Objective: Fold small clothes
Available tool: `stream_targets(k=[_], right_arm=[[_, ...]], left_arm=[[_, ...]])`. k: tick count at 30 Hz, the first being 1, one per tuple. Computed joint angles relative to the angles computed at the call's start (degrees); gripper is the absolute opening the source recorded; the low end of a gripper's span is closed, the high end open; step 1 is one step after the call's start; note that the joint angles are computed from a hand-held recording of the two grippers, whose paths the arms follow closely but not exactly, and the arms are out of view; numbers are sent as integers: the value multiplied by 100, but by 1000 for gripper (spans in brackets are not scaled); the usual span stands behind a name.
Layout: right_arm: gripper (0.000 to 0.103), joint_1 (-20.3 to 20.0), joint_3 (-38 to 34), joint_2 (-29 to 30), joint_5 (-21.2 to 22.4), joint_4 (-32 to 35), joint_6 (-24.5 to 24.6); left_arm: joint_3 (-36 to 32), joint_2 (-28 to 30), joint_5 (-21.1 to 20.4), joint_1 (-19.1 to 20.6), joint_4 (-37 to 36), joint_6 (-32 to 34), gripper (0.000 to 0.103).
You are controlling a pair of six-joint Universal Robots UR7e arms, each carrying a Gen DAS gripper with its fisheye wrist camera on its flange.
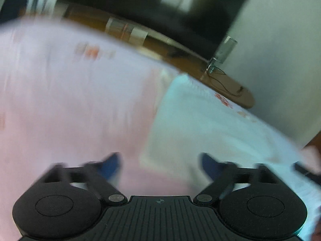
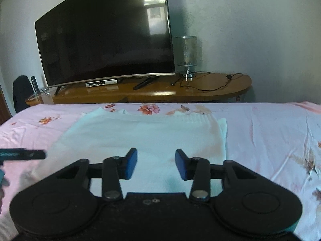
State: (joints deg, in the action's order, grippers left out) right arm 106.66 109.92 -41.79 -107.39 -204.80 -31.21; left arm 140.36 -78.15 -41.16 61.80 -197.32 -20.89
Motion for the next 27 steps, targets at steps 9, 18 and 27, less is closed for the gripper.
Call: stream_targets(k=[9, 18, 27], right_arm=[[30, 232, 113, 83, -6, 66, 367], [5, 146, -537, 418, 343, 603, 903], [4, -32, -1587, 1191, 445, 1257, 1004]], left_arm=[[-29, 897, -1665, 795, -2126, -1541, 73], [-1075, 1975, -1573, 906, -2860, -1259, 73], [-1640, 2301, -2300, 1490, -2795, -1229, 9]])
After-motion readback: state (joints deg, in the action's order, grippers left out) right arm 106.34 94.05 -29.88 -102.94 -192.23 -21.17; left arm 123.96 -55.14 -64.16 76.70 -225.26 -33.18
